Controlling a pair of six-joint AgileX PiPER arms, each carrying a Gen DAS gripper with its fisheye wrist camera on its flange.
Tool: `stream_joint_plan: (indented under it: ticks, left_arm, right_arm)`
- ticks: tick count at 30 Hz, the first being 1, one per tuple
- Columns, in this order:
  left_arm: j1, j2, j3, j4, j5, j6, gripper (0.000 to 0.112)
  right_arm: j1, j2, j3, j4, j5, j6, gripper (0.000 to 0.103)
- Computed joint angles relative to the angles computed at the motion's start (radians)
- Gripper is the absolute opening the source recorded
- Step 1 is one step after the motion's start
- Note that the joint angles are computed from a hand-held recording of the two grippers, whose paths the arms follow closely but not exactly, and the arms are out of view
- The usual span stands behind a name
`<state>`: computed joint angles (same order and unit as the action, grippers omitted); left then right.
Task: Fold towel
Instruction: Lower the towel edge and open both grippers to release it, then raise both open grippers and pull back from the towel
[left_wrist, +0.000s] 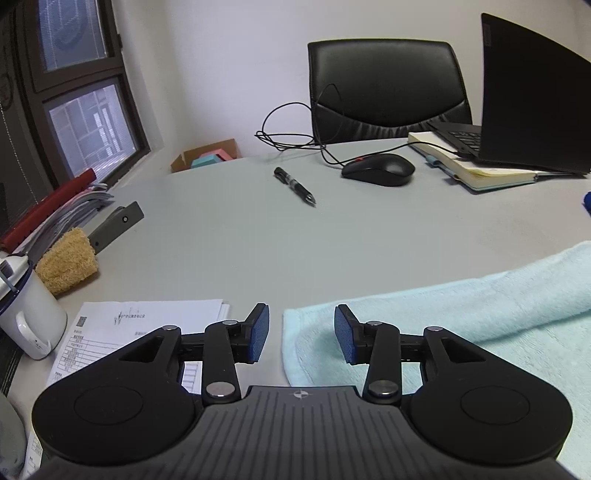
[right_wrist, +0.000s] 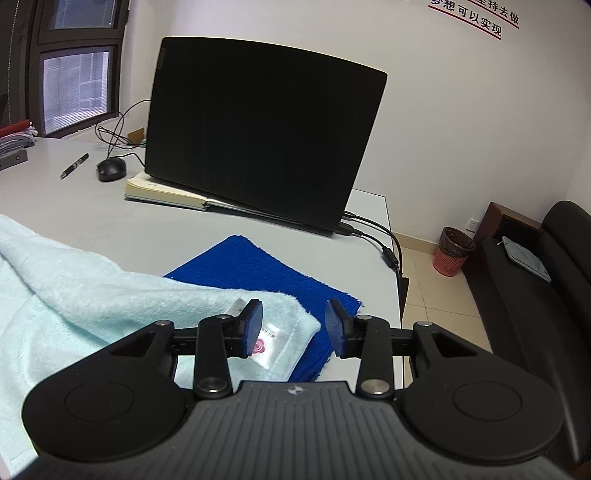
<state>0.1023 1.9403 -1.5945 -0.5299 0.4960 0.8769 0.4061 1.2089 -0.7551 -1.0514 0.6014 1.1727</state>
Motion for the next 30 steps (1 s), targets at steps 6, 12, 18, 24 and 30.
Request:
stream_joint_plan:
  ticks: [6,12,18,24,30]
  left_arm:
    - [-0.002,-0.087,0.13,-0.058,-0.015,0.102,0.044]
    - [0.007,-0.202,0.28,-0.159,0.001,0.25,0.048]
    - [0.013,-0.315,0.421,-0.23,0.032,0.38,0.05]
    - [0.006,-0.393,0.512,-0.256,0.067,0.459,0.053]
    - [-0.018,-0.455,0.591,-0.277,0.066,0.516,0.053]
  right_arm:
    - [0.087,-0.056,0.013,0.072,0.061,-0.042,0.039]
    - [0.229,-0.101,0.029,0.112,0.155,-0.049,0.039]
    - [0.319,-0.129,0.05,0.184,0.179,-0.065,0.039]
    - [0.404,-0.147,0.066,0.219,0.209,-0.044,0.039]
    - [0.496,-0.163,0.077,0.26,0.237,-0.035,0.039]
